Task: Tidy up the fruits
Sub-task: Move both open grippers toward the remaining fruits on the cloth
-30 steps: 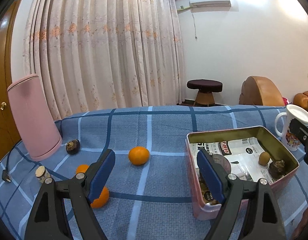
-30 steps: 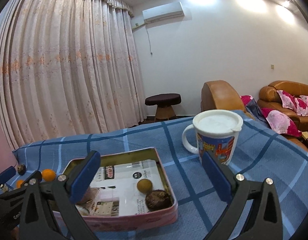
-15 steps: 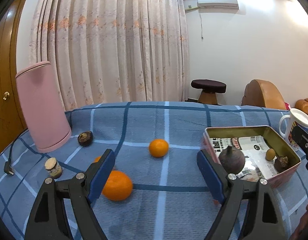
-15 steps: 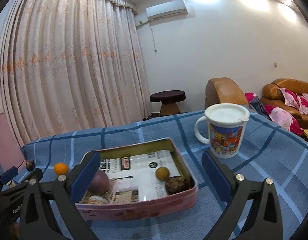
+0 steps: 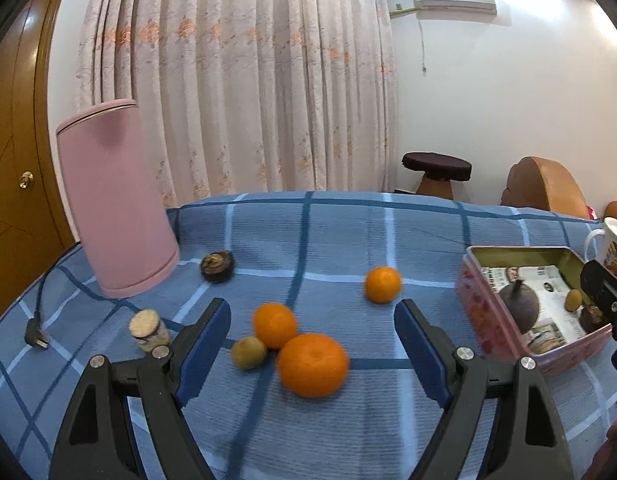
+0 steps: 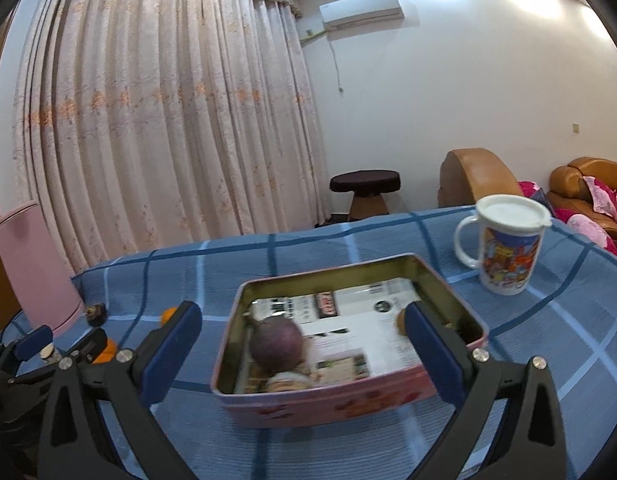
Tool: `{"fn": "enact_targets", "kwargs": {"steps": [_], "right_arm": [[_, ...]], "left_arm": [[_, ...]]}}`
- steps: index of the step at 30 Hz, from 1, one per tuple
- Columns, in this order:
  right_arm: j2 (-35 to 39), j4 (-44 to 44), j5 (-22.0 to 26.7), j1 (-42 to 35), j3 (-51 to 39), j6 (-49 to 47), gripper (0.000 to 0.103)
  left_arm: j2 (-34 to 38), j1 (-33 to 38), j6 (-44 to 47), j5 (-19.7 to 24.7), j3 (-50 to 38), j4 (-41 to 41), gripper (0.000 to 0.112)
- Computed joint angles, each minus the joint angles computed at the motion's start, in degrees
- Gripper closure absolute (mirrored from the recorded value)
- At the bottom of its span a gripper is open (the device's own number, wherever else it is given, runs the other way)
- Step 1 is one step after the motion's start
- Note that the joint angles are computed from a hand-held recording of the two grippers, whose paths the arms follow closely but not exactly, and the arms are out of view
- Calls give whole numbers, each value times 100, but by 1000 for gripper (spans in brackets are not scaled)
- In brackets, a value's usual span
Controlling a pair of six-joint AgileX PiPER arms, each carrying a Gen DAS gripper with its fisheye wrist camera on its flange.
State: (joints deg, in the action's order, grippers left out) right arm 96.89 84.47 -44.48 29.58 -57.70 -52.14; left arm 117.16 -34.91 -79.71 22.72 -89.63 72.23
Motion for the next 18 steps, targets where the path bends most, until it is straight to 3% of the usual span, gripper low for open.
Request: {"fn": "enact_targets", "kwargs": {"steps": [4,12,18], "right_arm": [[247,93,29,161,-317,-129,0],[750,362,224,387,-1048,-471,0],[1196,829,456,509,-1752,-1127,0]], "left_arm": [[-34,176,-59,12,78,179,27],[-55,618,414,-168,93,-251,27],[42,1124,1882,-351,-129,-1644,27]]}}
